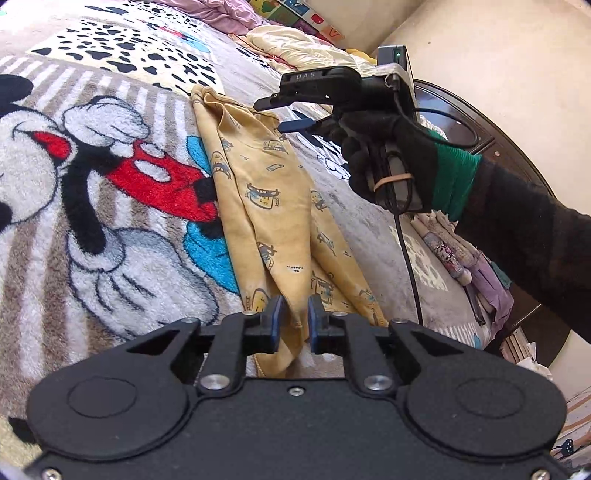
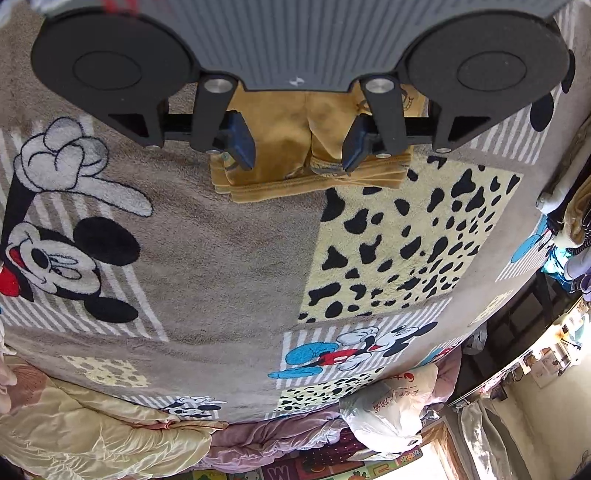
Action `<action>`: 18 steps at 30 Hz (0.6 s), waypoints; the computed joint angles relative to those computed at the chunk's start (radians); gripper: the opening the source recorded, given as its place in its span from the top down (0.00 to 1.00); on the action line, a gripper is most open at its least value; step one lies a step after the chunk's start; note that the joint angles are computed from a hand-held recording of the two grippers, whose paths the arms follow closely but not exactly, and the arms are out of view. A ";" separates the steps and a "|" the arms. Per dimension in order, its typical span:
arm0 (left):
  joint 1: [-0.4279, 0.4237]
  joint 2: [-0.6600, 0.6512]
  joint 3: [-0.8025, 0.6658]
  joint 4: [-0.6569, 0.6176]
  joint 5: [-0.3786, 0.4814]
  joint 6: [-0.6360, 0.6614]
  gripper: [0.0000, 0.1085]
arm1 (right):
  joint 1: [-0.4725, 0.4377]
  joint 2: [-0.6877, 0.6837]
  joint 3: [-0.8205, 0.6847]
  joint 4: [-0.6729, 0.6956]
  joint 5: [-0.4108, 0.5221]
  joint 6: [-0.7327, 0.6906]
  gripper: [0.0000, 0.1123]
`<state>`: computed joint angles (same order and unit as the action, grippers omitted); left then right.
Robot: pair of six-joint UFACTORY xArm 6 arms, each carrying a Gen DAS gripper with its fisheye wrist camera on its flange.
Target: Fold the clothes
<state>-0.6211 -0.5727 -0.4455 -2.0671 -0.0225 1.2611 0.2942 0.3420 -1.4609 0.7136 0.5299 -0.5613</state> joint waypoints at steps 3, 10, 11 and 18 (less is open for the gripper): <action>-0.014 0.023 -0.007 0.025 -0.013 -0.024 0.95 | 0.006 0.005 0.021 0.144 -0.023 -0.145 0.60; -0.005 0.030 0.011 0.125 0.009 -0.124 0.96 | 0.043 0.034 -0.065 0.146 0.091 -0.384 0.60; -0.005 0.031 0.012 0.137 0.012 -0.135 0.96 | 0.054 0.047 -0.089 0.083 0.109 -0.355 0.60; -0.007 0.010 0.033 0.183 0.015 -0.185 0.96 | 0.140 0.107 -0.157 -0.304 0.043 -0.092 0.60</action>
